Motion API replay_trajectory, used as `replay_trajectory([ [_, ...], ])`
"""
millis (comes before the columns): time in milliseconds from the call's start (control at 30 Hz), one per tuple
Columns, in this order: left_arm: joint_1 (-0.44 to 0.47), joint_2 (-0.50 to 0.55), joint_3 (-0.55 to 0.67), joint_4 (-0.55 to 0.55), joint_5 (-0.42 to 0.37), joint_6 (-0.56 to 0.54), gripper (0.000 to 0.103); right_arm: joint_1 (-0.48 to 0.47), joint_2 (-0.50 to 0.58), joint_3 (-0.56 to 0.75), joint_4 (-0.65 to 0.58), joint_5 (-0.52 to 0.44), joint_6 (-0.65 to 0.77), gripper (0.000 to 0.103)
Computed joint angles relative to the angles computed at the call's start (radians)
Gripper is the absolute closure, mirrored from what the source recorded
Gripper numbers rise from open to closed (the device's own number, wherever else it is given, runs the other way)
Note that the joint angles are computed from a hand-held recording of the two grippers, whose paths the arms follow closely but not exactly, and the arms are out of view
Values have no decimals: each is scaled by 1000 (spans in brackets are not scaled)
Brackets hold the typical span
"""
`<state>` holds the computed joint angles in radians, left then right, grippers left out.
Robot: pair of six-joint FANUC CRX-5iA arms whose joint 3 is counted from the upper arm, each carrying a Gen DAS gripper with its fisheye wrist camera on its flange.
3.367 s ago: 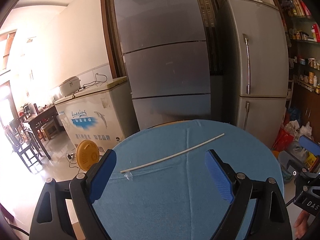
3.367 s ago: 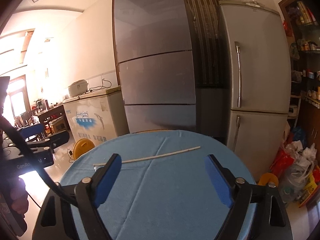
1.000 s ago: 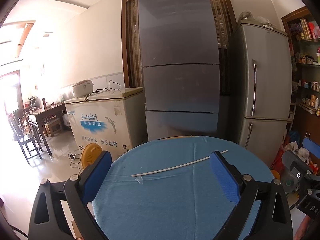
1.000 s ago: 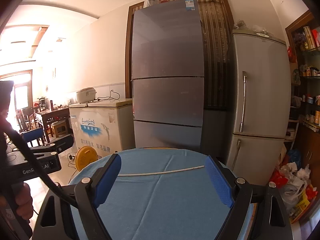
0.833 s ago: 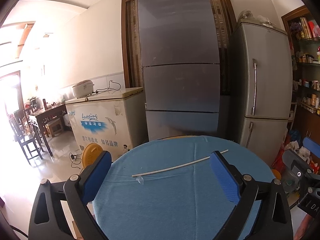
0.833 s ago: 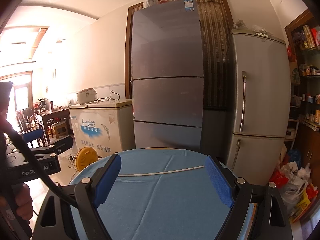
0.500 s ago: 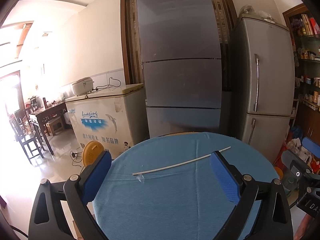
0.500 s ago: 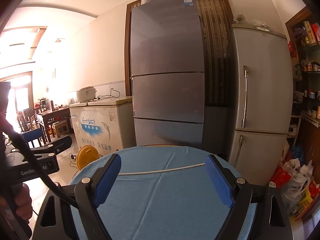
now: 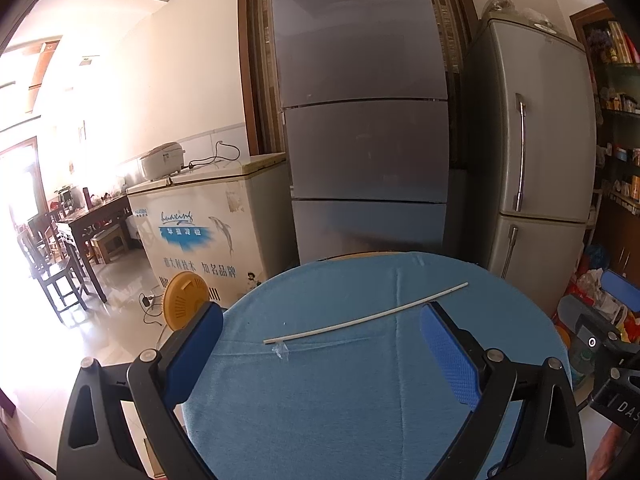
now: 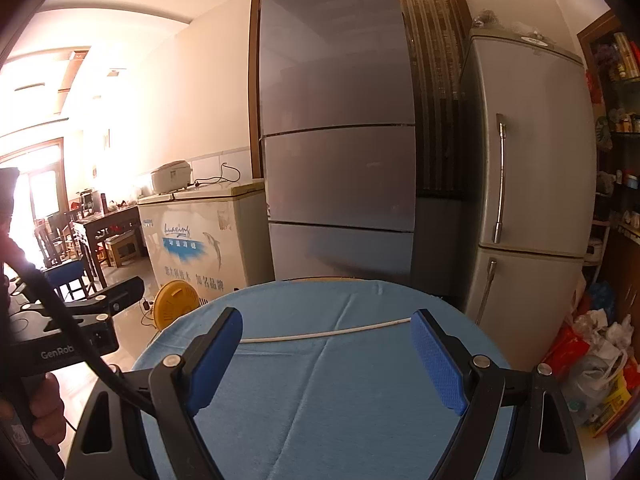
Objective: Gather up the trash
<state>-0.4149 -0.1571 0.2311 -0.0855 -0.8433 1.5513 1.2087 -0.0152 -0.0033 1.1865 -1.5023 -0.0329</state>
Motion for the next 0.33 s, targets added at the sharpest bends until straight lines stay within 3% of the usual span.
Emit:
replay_trajectory([
  [200,8,21,-7,26,-1,-30,4,-18,9,6,-22,19,9,15],
  [333,40,60,-44,134,-32,-120,4,-41,0,-17,-68,38,-5,15],
])
